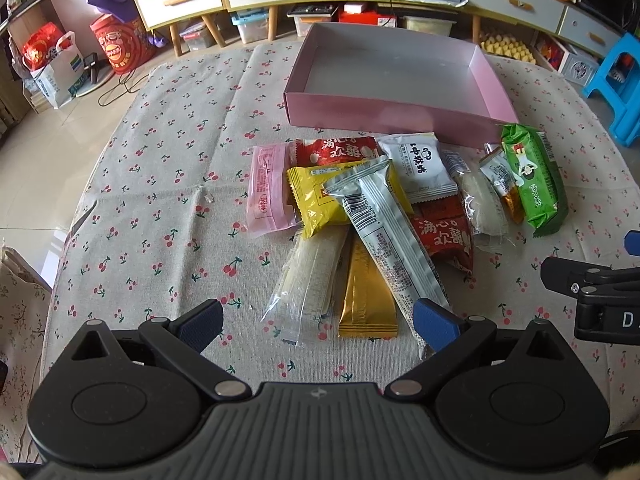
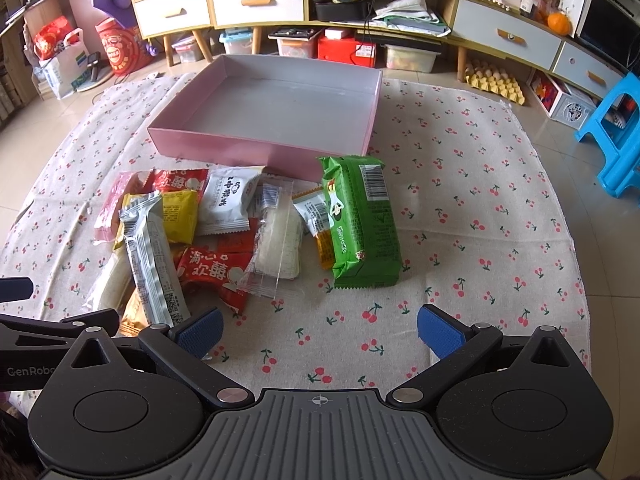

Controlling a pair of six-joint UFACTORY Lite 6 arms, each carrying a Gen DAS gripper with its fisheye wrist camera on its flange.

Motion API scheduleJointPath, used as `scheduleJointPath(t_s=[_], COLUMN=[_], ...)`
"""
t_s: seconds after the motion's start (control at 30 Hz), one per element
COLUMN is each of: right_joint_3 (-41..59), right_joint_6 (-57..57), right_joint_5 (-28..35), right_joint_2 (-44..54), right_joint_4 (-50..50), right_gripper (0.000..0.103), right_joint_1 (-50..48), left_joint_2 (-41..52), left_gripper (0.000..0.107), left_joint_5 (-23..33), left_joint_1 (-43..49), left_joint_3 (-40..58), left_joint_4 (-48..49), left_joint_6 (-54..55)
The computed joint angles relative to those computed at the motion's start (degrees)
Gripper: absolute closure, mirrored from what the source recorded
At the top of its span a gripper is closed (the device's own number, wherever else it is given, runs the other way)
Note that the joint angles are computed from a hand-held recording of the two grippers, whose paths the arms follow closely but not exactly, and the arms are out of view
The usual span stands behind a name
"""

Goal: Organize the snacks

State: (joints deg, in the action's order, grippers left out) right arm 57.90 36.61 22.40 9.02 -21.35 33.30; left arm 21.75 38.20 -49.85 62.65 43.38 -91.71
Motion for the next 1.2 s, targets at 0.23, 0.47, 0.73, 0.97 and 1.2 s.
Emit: scheduleJointPath(t_s=[0.23, 0.47, 0.73, 0.97, 1.2], right_joint_3=[2.9, 6.2, 11.5, 15.5, 16.7], right_joint_6=[-7.6, -16.8, -29.3, -41.6, -35.2], right_joint_5=[-0.5, -1.8, -5.2, -3.1, -4.7], right_joint_2=[3.1, 7.4, 14.3, 18.2, 21.5], right_joint_4=[7.0, 15.5, 20.6, 37.4, 31.5], right_gripper=[0.000, 0.000, 0.000, 0.001, 0.001], right_joint_1=[-5.1, -9.9, -11.3, -14.5, -14.7], left_joint_2=[1.3, 2.5, 2.3, 2.1, 5.1], left_gripper=[0.005, 0.005, 0.007, 0.018, 0.031], left_joint_5=[2.6, 1.7, -8.1, -13.4, -17.4], left_joint_1=[-0.7, 0.8, 7.0, 7.3, 7.3], left_joint_3=[-0.2, 0.8, -0.5, -1.2, 1.3], left_joint_4=[8.1, 12.8, 13.6, 15.8, 9.3], left_joint_6=[-5.8, -3.1, -0.8, -6.2, -0.4])
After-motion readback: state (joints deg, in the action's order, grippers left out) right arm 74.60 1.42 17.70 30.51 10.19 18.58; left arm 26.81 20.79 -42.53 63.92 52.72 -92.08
